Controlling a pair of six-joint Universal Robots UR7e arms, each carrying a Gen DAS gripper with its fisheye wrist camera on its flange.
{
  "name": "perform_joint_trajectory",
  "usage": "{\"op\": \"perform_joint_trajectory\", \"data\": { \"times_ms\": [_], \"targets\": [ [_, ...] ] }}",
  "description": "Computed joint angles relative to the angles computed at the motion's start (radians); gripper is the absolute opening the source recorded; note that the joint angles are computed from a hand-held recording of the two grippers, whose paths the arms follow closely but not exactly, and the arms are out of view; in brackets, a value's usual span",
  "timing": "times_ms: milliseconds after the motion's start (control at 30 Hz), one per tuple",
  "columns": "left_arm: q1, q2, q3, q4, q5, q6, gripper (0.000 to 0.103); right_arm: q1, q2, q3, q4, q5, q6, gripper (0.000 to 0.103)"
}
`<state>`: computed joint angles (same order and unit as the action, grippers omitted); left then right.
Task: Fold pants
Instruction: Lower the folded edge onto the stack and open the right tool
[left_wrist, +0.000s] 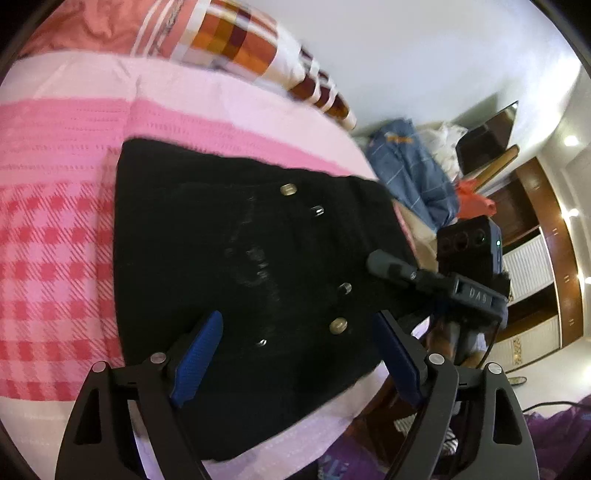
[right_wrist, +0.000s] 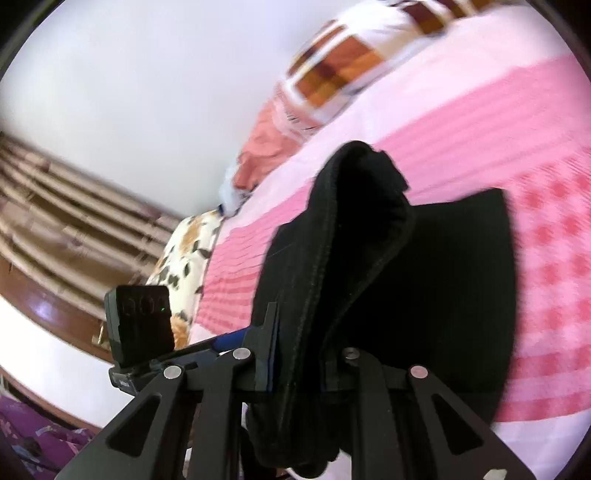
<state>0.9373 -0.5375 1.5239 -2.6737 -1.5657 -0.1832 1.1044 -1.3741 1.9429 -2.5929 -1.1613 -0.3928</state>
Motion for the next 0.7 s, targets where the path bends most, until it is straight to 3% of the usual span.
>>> {"op": "perform_joint_trajectory", "data": {
  "times_ms": [133, 367, 567, 700],
  "targets": [
    [0.011, 0.013, 0.004, -0.018, -0.009, -0.018, 0.083, -0.063, -0.012, 0.018, 0.005, -0.002, 0.024, 0.015],
    [-0.022, 0.007, 0.019, -0.045, 0.096, 0.040, 0.083, -0.108, -0.024, 0.026, 0.020, 0.028, 0.013, 0.015],
    [-0.065, 0.011, 0.046, -0.105, 0.262, 0.097, 0.083, -0.148, -0.014, 0.020, 0.043, 0.027, 0.008, 0.014],
    [-0.098, 0.021, 0.055, -0.113, 0.424, 0.103, 0.083, -0.106, -0.032, 0.037, -0.017, -0.079, -0.014, 0.020]
  ]
}}
